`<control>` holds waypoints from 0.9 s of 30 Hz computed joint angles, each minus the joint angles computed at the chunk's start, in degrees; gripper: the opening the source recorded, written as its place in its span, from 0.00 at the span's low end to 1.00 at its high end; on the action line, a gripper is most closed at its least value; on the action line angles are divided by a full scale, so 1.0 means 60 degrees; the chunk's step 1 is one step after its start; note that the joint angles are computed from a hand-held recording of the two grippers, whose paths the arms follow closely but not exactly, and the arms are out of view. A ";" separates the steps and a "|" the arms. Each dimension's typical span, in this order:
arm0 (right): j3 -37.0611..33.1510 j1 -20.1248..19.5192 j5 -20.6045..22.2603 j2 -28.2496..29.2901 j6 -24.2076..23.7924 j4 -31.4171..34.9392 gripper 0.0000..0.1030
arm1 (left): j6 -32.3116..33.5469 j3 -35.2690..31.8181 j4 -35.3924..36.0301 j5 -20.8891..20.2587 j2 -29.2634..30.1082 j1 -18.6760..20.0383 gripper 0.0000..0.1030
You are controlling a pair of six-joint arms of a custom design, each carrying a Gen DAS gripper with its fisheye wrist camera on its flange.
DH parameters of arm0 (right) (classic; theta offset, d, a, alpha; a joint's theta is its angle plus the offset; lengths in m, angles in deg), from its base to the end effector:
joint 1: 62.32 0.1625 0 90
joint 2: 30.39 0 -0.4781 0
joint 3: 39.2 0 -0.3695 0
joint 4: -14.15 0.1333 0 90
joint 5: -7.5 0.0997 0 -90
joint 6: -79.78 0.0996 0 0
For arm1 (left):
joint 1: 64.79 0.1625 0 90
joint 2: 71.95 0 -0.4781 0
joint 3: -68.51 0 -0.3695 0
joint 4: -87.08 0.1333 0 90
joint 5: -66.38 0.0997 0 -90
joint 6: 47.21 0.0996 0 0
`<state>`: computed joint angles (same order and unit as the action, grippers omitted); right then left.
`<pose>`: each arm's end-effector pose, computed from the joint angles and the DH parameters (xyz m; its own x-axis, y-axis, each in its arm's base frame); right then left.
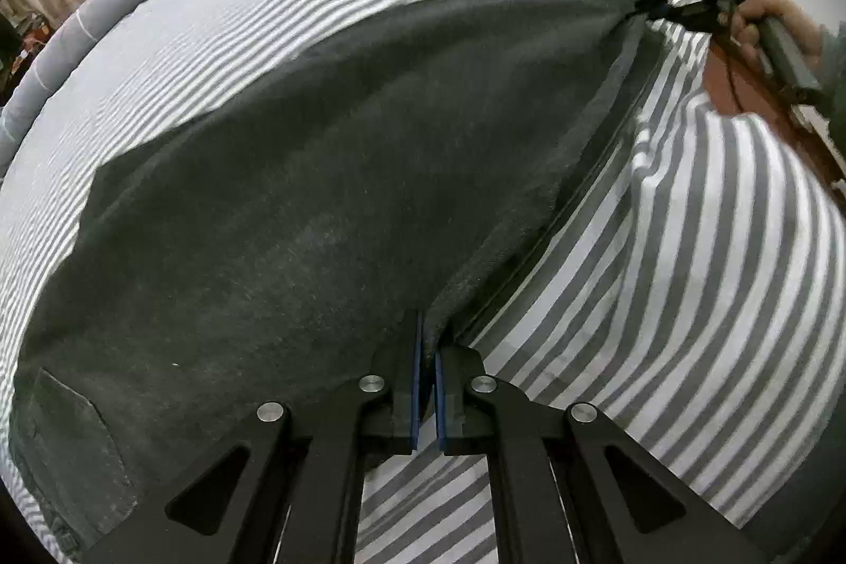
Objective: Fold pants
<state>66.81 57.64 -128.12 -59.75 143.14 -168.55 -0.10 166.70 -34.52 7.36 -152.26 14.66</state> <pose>0.3620 -0.5036 -0.0020 -0.7449 0.6644 0.0608 0.4146 0.5325 -0.7379 0.0809 -0.5737 0.4610 -0.4585 0.7249 -0.5141 0.7550 0.6229 0.2049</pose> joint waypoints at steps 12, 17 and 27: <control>0.0569 0.0129 -0.0188 -0.0297 -0.0023 -0.0435 0.05 | -0.0137 0.0149 -0.0491 -0.0172 0.0048 0.0164 0.04; 0.1123 0.0140 0.0318 -0.0234 0.0095 -0.1889 0.08 | -0.0037 0.0080 -0.0424 -0.0196 -0.0034 0.0175 0.04; 0.1270 -0.0173 0.0938 0.0156 0.0074 -0.3280 0.08 | -0.0078 0.0176 -0.0469 -0.0088 -0.0083 0.0104 0.04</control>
<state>74.42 56.61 -122.49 -58.82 143.58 -188.23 -0.56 167.76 -37.33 6.83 -152.76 15.28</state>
